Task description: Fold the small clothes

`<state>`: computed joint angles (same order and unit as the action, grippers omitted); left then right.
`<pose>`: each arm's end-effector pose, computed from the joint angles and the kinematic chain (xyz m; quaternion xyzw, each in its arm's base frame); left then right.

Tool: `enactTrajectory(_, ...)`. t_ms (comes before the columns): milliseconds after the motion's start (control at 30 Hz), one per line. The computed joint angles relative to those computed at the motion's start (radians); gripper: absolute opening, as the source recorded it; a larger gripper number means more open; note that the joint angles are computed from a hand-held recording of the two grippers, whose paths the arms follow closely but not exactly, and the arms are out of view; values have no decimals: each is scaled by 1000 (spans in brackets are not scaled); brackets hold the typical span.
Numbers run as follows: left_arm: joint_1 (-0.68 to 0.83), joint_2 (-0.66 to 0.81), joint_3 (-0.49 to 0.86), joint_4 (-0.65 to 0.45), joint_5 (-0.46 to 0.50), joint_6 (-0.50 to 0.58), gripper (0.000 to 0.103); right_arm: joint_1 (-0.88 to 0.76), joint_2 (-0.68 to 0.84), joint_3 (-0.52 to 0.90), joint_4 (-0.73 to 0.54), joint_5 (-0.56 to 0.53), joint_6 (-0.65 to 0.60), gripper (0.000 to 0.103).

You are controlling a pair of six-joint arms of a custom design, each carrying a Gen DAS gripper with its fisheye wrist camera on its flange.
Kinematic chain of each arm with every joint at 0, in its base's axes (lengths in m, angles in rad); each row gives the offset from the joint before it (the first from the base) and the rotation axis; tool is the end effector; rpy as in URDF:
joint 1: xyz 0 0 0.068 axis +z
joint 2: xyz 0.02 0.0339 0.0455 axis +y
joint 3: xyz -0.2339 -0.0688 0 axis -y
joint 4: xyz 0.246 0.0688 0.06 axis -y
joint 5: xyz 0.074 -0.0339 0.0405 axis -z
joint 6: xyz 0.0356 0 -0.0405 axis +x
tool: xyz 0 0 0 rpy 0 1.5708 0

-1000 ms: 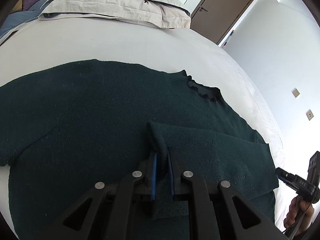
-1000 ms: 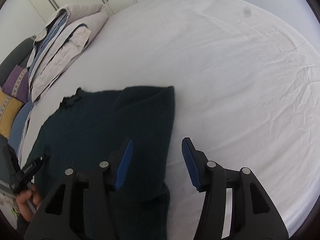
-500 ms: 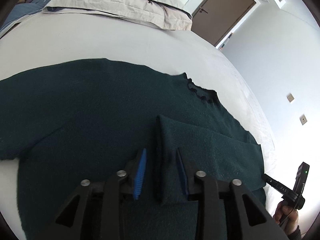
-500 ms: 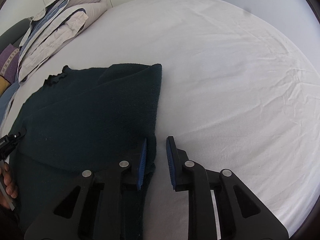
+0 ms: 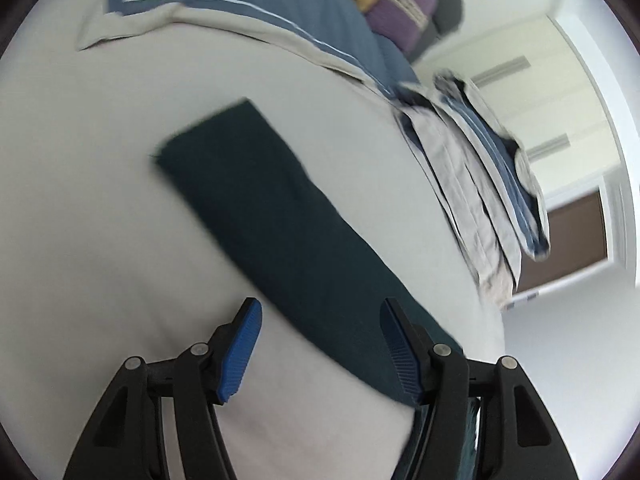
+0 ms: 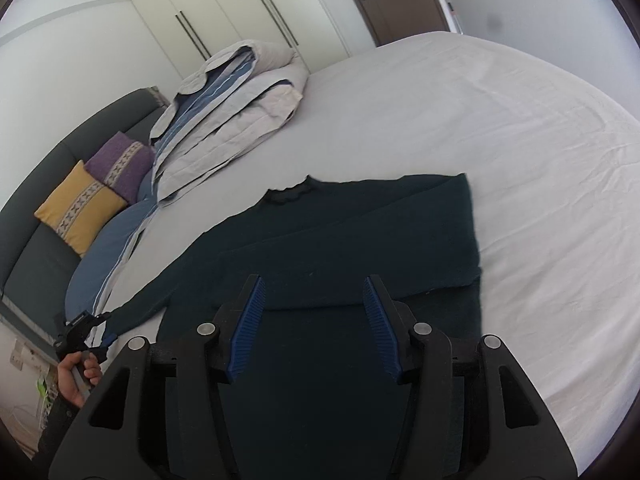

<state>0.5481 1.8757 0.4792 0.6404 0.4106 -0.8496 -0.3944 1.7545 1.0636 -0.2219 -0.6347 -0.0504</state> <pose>0.2375 0.1283 0.0316 -0.5165 0.7401 -0.2433 0.3553 0.3343 -0.1163 0.1517 0.0546 0.9031 0.2203 0.3645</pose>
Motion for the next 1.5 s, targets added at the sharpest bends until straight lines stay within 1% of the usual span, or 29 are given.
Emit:
enactTrajectory(100, 125, 103, 26, 90, 90, -49, 64, 73, -51, -68, 21, 8, 49, 50)
enactTrajectory(167, 148, 149, 66, 105, 104, -79, 64, 106, -73, -100, 39, 18, 71, 50)
enactTrajectory(233, 176, 199, 107, 139, 118, -143, 63, 129, -88, -124, 56, 24, 94, 50)
enactTrajectory(267, 186, 217, 119, 155, 122, -170, 57, 132, -89, -129, 63, 20, 100, 50)
enactTrajectory(300, 193, 239, 146, 144, 120, -187, 43, 132, -91, -135, 68, 16, 105, 50)
enactTrajectory(333, 194, 259, 178, 116, 120, -198, 33, 132, -94, -140, 72, 15, 111, 50)
enactTrajectory(367, 199, 275, 201, 90, 130, -199, 12, 128, -84, -136, 73, 11, 108, 50)
enactTrajectory(400, 198, 280, 216, 69, 135, -196, 8, 121, -78, -134, 74, 9, 105, 50)
enactTrajectory(433, 190, 265, 213, 58, 117, -183, 8, 113, -79, -139, 78, 5, 107, 50)
enactTrajectory(500, 151, 182, 177, 27, 68, -129, 8, 85, -55, -129, 84, -14, 106, 50)
enactTrajectory(533, 116, 122, 157, 6, 40, -97, 8, 70, -52, -133, 89, -20, 107, 50)
enactTrajectory(600, 18, -4, 140, -71, -35, -21, 8, 39, -24, -119, 83, -41, 103, 49)
enactTrajectory(667, -124, -116, 169, -175, -112, 63, 8, 15, -6, -119, 86, -59, 100, 49)
enactTrajectory(700, -217, -168, 198, -244, -174, 115, 8, 5, 0, -124, 92, -64, 97, 49)
enactTrajectory(767, -417, -216, 281, -360, -318, 213, 8, -13, 8, -136, 103, -78, 93, 49)
enactTrajectory(833, -620, -200, 374, -425, -445, 303, 8, -36, 17, -146, 111, -91, 87, 49)
enactTrajectory(933, -869, -56, 549, -497, -590, 405, 8, -79, 41, -145, 108, -111, 72, 49)
enactTrajectory(967, -932, 2, 602, -511, -621, 419, 8, -95, 53, -139, 100, -118, 64, 49)
enactTrajectory(1033, -1031, 128, 706, -539, -653, 439, 8, -118, 74, -123, 84, -125, 49, 49)
enactTrajectory(1100, -1095, 267, 818, -593, -684, 463, 11, -134, 104, -94, 54, -129, 26, 49)
enactTrajectory(1167, -1112, 381, 915, -661, -664, 477, 15, -132, 142, -56, 27, -118, 16, 49)
enactTrajectory(1200, -1118, 416, 940, -684, -663, 480, 22, -123, 164, -37, 18, -112, 19, 50)
enactTrajectory(1233, -1126, 422, 927, -668, -673, 493, 24, -113, 187, -15, 11, -110, 23, 51)
enactTrajectory(1267, -1130, 409, 907, -653, -679, 506, 36, -96, 201, 0, 8, -102, 32, 51)
enactTrajectory(1300, -1131, 386, 884, -653, -677, 512, 60, -75, 221, 21, 7, -99, 39, 51)
enactTrajectory(1333, -1133, 353, 853, -645, -690, 513, 71, -50, 234, 36, 11, -98, 51, 51)
enactTrajectory(1367, -1137, 308, 790, -599, -718, 517, 83, -21, 250, 56, 13, -97, 65, 51)
enactTrajectory(1400, -1147, 255, 714, -546, -741, 517, 87, 10, 268, 79, 16, -100, 83, 51)
enactTrajectory(1500, -1127, 131, 547, -458, -698, 498, 87, 112, 345, 181, 10, -104, 149, 51)
